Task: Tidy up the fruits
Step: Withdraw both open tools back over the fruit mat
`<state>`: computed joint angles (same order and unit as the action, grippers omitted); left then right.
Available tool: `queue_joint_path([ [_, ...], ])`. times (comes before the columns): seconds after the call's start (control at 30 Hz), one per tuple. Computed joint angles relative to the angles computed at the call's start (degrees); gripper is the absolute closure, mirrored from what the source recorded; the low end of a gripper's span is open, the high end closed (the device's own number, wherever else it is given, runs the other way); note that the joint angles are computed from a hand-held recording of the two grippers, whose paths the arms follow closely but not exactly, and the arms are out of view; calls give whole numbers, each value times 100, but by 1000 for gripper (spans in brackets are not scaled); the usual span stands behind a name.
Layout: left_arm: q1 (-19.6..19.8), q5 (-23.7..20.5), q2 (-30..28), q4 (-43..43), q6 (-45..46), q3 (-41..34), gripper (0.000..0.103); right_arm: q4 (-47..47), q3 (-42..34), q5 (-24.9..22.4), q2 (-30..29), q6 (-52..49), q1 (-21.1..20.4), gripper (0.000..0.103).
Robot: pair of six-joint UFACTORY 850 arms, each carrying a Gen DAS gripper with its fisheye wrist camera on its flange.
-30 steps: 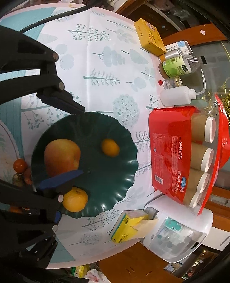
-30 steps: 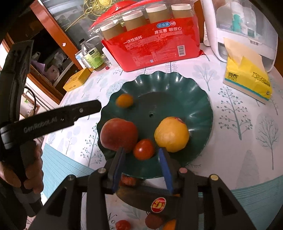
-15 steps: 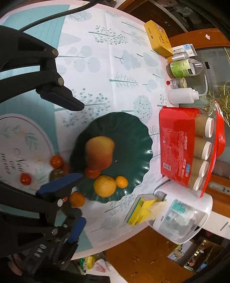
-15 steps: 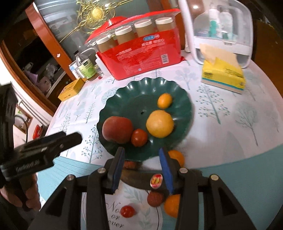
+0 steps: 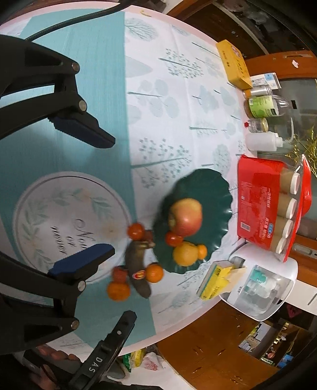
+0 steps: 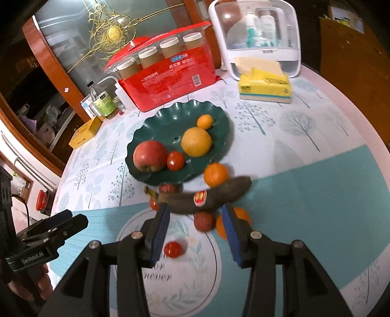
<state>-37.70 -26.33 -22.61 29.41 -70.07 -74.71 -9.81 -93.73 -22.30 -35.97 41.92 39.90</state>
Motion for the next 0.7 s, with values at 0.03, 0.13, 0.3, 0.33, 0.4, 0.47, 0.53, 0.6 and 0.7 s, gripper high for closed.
queue_joint_path([
  [0.03, -10, 16, 44, -4, -23, 73, 23, -151, 106, 19, 71, 181, 31, 57],
  [0.13, -45, 9, 133, -85, 19, 238, 23, -543, 411, 54, 264, 693, 120, 56],
  [0.3, -108, 69, 221, -263, 87, 404, 23, -845, 787, 11, 478, 1075, 235, 56],
  [0.33, -112, 101, 225, -320, 148, 416, 23, -908, 835, -1, 507, 1115, 253, 56],
  [0.4, -131, 172, 225, -474, 300, 430, 23, -1071, 950, 1, 571, 1197, 294, 56],
  [0.47, -173, 158, 203, -516, 348, 407, 23, -1244, 1041, 4, 621, 1272, 326, 56],
  [0.53, -223, 204, 175, -499, 365, 380, 23, -1374, 1132, 55, 677, 1346, 337, 55],
  [0.6, -276, 235, 119, -466, 343, 330, 23, -1567, 1230, 131, 742, 1439, 339, 55],
  [0.7, -311, 189, -39, -704, 561, 165, 23, -1646, 1270, 171, 764, 1309, 310, 55],
])
